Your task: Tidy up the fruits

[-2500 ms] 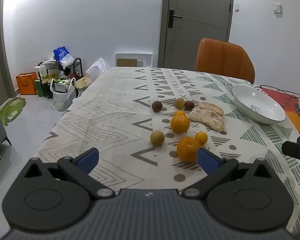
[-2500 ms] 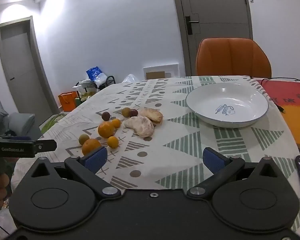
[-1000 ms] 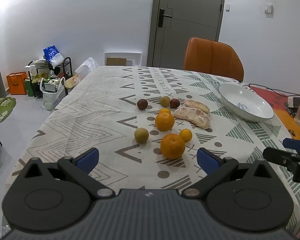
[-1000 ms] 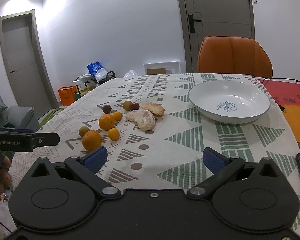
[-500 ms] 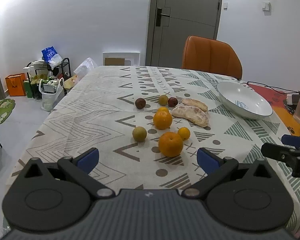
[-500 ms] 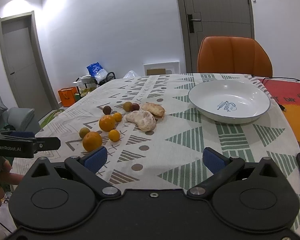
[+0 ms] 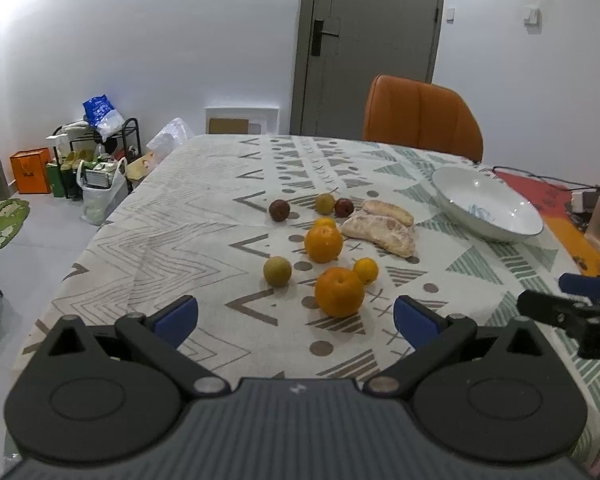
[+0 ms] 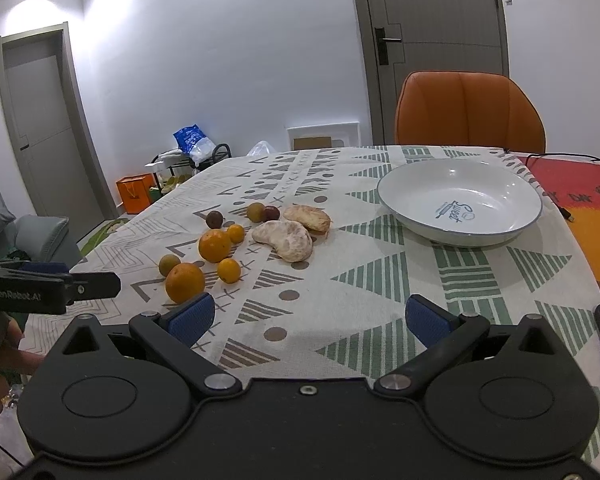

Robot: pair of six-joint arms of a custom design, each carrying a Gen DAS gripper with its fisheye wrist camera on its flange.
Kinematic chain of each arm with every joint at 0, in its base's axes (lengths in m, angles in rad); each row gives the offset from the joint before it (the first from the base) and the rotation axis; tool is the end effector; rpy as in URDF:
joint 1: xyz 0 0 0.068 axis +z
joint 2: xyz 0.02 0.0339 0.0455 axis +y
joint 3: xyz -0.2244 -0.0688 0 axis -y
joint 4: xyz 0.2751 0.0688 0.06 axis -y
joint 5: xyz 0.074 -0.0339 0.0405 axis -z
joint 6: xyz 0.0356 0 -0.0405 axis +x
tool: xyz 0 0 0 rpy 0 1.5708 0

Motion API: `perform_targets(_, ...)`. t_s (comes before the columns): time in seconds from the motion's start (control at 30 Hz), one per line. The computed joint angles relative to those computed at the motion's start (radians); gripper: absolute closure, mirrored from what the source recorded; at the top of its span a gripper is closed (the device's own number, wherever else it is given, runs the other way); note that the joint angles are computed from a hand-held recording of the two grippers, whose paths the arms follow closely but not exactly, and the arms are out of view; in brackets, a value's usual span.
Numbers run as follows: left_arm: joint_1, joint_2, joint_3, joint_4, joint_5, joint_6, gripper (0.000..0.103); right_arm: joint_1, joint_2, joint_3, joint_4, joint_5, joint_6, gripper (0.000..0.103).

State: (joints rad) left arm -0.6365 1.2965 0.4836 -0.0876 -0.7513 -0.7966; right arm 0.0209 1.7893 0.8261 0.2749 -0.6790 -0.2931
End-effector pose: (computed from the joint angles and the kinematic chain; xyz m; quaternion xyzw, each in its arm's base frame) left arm 0.2187 -0.1314 0.0926 -0.1905 0.8660 0.0603 0.4583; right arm 0.3530 0.0297 0.0763 -0.2738 0.8199 0.2437 0.4398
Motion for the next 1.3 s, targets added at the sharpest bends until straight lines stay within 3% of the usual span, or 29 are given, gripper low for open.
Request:
perform_targets(0.37,0.004,0.040,0.010,0.031,-0.019,0.018,0.000,0.008,0.022,0.021,-0.025,0.010,-0.018,0.000)
perform_targets(0.73,0.056,0.112,0.009,0.174,0.051,0.087,0.007,0.022,0.084,0.065,-0.010,0.011,-0.022,0.001)
perform_targets(1.3,0.153,0.302,0.101,0.307,0.201,0.146,0.027,0.052,0.224,0.230,-0.096,-0.031,-0.011,0.022)
